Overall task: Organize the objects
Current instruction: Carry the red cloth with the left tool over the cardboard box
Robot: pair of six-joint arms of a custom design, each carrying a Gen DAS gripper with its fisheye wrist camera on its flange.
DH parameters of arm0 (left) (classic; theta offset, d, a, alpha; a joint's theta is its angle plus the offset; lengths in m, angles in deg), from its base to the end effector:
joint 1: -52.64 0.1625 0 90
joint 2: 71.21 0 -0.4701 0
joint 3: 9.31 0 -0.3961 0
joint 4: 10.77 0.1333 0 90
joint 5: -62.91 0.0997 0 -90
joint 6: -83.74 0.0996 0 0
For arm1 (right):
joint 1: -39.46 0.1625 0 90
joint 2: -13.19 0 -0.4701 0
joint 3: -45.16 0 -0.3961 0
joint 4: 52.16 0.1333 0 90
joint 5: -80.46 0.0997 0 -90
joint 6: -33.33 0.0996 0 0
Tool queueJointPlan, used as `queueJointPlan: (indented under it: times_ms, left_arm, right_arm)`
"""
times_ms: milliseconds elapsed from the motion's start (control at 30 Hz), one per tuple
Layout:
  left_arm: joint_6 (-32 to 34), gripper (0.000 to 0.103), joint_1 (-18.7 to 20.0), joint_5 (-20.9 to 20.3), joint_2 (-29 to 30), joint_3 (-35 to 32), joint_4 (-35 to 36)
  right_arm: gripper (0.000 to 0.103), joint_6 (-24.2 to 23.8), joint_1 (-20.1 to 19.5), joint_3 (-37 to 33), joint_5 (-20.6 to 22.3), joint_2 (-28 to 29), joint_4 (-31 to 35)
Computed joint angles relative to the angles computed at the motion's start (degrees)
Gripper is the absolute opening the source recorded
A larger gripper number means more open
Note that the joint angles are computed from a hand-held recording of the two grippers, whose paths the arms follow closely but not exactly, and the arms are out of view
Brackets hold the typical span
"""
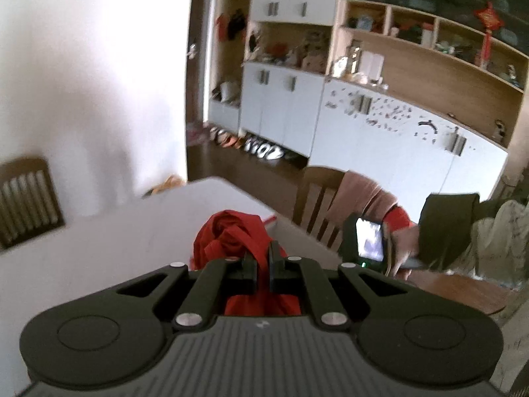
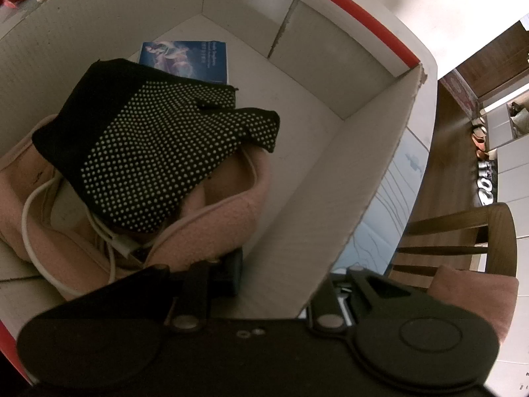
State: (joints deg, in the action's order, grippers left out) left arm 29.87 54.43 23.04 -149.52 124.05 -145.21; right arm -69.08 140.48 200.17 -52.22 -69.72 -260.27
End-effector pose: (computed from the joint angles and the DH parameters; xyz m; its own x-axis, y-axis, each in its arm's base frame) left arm -0.4016 -0.2224 0.2171 -0.7220 0.3556 -0.5935 0.6772 0.5392 -0.5007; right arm 0.1222 -0.2836 0.2730 0.3048 -0.7385 0.6015 -0.7673 0.1838 0.6144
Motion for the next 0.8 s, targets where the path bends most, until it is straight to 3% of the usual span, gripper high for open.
queueJointPlan:
  times_ms: [200, 467, 800]
  left_arm:
    - [12.7, 0.005, 3.1, 1.1, 6.3, -2.5, -13.3]
    - [24.1, 0.005, 7.8, -1.7, 14.3, -5.1, -31.1]
    - [34.1, 0.005, 11.0, -4.9, 19.9, -10.4, -41.8]
  right_arm:
    - [0.019, 0.4, 0.1, -0.1, 0.4, 0.0, 0.1]
    - [0.019, 0.0, 0.5, -0.2, 0.2, 1.0, -1.0]
    - [0.019, -0.2, 0.3, -0.5, 0.7, 1.9, -1.7]
